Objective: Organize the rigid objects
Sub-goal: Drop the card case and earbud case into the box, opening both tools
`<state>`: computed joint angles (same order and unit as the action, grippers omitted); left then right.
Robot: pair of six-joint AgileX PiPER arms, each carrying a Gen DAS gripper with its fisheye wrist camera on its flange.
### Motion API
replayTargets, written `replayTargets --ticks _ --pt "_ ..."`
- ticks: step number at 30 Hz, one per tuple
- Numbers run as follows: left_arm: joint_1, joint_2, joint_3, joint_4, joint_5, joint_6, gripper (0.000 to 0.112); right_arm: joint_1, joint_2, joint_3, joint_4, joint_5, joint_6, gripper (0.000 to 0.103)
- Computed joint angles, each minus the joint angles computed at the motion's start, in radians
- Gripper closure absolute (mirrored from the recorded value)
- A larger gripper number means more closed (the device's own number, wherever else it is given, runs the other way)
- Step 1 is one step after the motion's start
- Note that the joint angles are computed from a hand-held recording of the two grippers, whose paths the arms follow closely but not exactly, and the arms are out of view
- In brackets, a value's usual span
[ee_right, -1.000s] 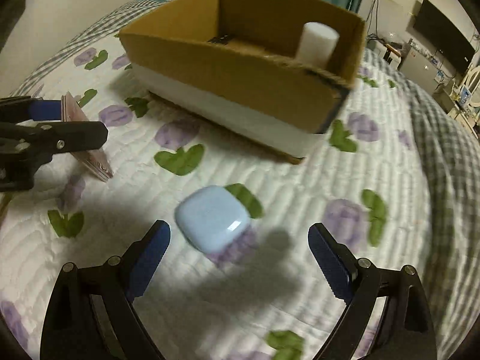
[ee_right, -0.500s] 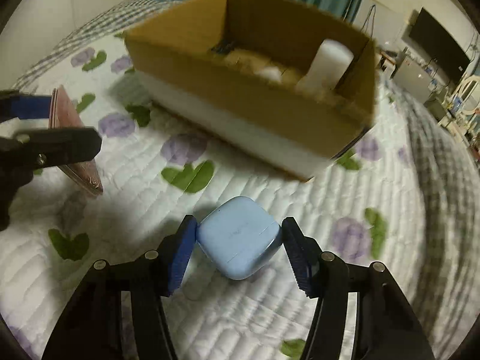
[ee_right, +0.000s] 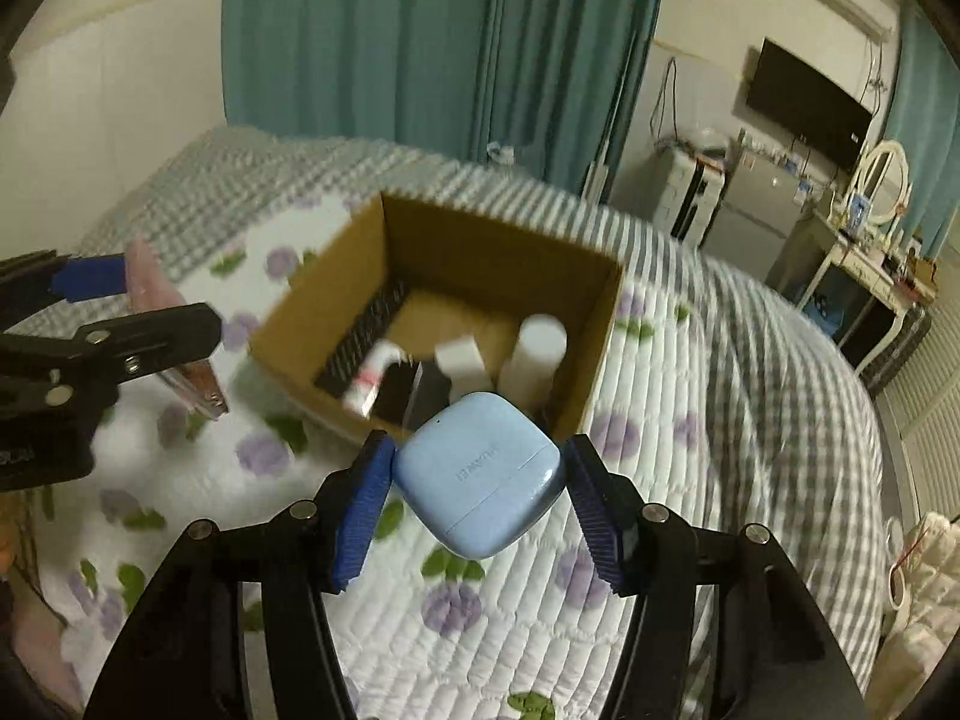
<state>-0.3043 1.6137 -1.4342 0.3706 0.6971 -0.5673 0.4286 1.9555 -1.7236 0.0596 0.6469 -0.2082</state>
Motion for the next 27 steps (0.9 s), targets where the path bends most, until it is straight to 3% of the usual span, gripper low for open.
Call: replayTargets --ticks 7,16,17,18,19,23,27 --pt "0.04 0.091 -0.185 0.006 0.029 0.048 0.04 0.002 0.035 -0.162 -0.009 0.027 0.023 0.045" --pt "0.076 0.322 -0.422 -0.052 0.033 0.154 0.044 -0.058 0.218 -0.444 0.062 0.092 0.023 0.045" --pt "0.081 0.349 -0.442 -0.063 0.031 0.167 0.046 -0.062 0.246 -0.478 0.066 0.103 0.022 0.045" --pt "0.084 0.377 -0.46 -0.072 0.025 0.175 0.061 -0.068 0.273 -0.512 0.074 0.118 0.016 0.045" --pt "0.085 0.408 -0.485 -0.077 0.026 0.18 0.067 -0.074 0.294 -0.536 0.079 0.126 0.009 0.045" --pt "0.093 0.557 -0.634 -0.12 0.085 0.229 0.067 -0.087 0.424 -0.697 0.093 0.189 -0.009 0.045" --pt "0.097 0.623 -0.678 -0.126 0.099 0.253 0.068 -0.099 0.552 -0.863 0.108 0.259 -0.005 0.045"
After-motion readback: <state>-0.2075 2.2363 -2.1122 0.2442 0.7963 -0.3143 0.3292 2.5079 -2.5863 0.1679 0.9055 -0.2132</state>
